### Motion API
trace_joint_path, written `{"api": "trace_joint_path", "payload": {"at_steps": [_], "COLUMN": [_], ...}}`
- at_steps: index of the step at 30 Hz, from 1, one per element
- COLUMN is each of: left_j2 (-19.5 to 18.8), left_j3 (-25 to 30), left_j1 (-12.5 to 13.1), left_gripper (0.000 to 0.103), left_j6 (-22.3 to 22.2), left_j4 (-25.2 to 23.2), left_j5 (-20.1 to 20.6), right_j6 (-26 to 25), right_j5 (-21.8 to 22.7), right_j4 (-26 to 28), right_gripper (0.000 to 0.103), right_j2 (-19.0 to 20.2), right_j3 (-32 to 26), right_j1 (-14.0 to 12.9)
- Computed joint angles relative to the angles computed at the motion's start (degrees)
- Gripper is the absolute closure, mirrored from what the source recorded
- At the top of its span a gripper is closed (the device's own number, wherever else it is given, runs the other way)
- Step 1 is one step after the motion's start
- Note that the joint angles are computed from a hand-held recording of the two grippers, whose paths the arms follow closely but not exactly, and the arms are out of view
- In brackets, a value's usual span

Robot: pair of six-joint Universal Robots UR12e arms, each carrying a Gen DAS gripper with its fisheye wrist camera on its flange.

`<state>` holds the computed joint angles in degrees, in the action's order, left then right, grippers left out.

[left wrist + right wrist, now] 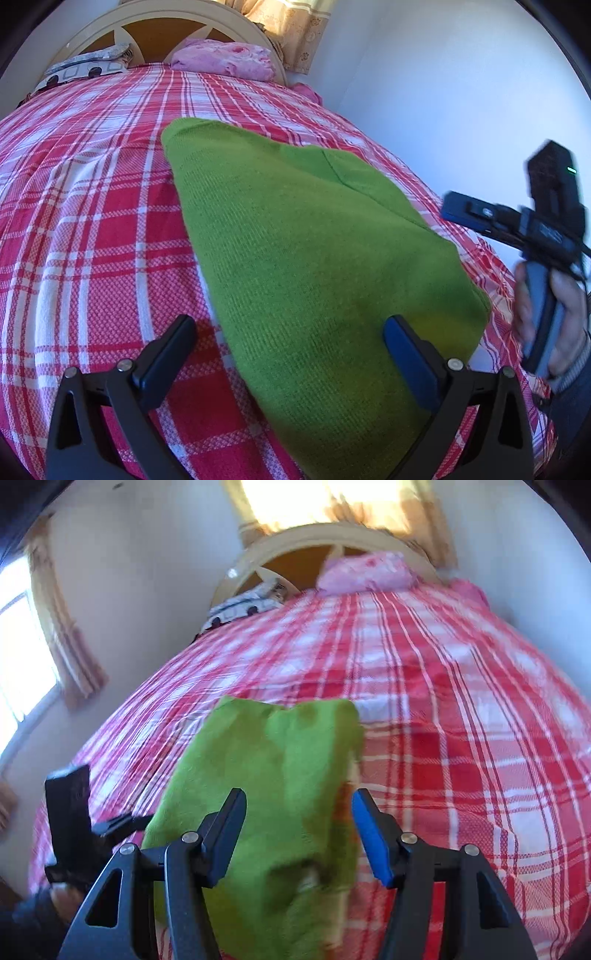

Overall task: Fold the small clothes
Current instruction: 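Hold the folded edge with the right gripper while the left gripper opens and repositions, then grasp the green sweater body with the left gripper beside the right gripper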

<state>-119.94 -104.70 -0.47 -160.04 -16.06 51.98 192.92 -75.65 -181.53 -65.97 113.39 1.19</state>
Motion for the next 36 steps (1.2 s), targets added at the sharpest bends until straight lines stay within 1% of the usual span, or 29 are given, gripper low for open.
{"api": "trace_joint_path", "payload": {"at_steps": [2, 4, 7, 8, 10, 14, 18, 20, 22, 23, 24, 25, 27, 30, 34, 35, 36], "left_j2": [-0.05, -0.04, -0.05, -0.06, -0.03, -0.01, 0.00, -0.04, -0.06, -0.06, -0.08, -0.08, -0.10, -0.22, -0.27, -0.28, -0.10], "left_j3": [0.04, 0.03, 0.16, 0.18, 0.17, 0.15, 0.15, 0.22, 0.27, 0.28, 0.29, 0.29, 0.32, 0.52, 0.71, 0.81, 0.59], "left_j1": [0.11, 0.10, -0.18, -0.27, -0.49, -0.71, -1.11, -1.22, -1.28, -1.27, -1.27, -1.27, -1.33, -1.40, -1.36, -1.29, -1.25], "left_gripper": [0.000, 0.000, 0.000, 0.000, 0.000, 0.000, 0.000, 0.000, 0.000, 0.000, 0.000, 0.000, 0.000, 0.000, 0.000, 0.001, 0.007], "left_j6": [-0.07, -0.06, 0.32, 0.43, 0.67, 0.89, 1.23, 1.40, 1.47, 1.50, 1.47, 1.47, 1.63, 1.95, 2.78, 3.10, 3.44], "left_j4": [-0.25, -0.37, -0.52, -0.48, -0.45, -0.34, -0.05, 0.00, -0.02, -0.04, -0.02, -0.02, -0.01, -0.26, -1.04, -1.40, -1.48], "left_j5": [-0.51, -0.60, 0.39, 0.77, 1.55, 2.38, 3.62, 3.98, 4.12, 4.11, 4.11, 4.11, 4.28, 4.23, 3.68, 3.12, 2.76], "right_j6": [0.82, 3.51, 5.97, 6.22, 5.91, 8.52, 10.97, 10.79, 9.87, 9.26, 8.87, 8.64, 8.08, 9.05, 8.71, 8.50, 7.99], "right_j5": [4.76, 10.82, 16.07, 17.62, 16.68, 20.92, 24.51, 25.36, 25.17, 25.01, 25.81, 26.10, 24.23, 23.29, 22.05, 21.09, 19.98], "right_j4": [2.14, 4.81, 6.29, 7.34, 9.26, 4.64, 1.82, 1.63, 2.81, 3.43, 4.18, 4.94, 4.71, 2.80, 2.38, 2.62, 2.93], "right_gripper": [0.042, 0.042, 0.042, 0.041, 0.038, 0.038, 0.038, 0.038, 0.039, 0.042, 0.048, 0.059, 0.060, 0.061, 0.061, 0.061, 0.063], "right_j2": [1.13, 2.93, 5.37, 6.29, 7.20, 9.24, 10.47, 10.77, 10.91, 10.96, 11.25, 11.44, 11.35, 11.65, 11.68, 11.51, 11.28], "right_j3": [-1.25, -2.94, -4.98, -5.89, -7.11, -7.17, -7.29, -7.48, -8.18, -8.54, -8.99, -9.33, -9.45, -9.21, -9.15, -9.18, -9.14], "right_j1": [-1.67, -3.32, -4.55, -4.79, -4.55, -5.54, -6.47, -6.44, -6.10, -5.82, -5.79, -5.58, -5.04, -4.76, -4.41, -4.17, -3.92]}}
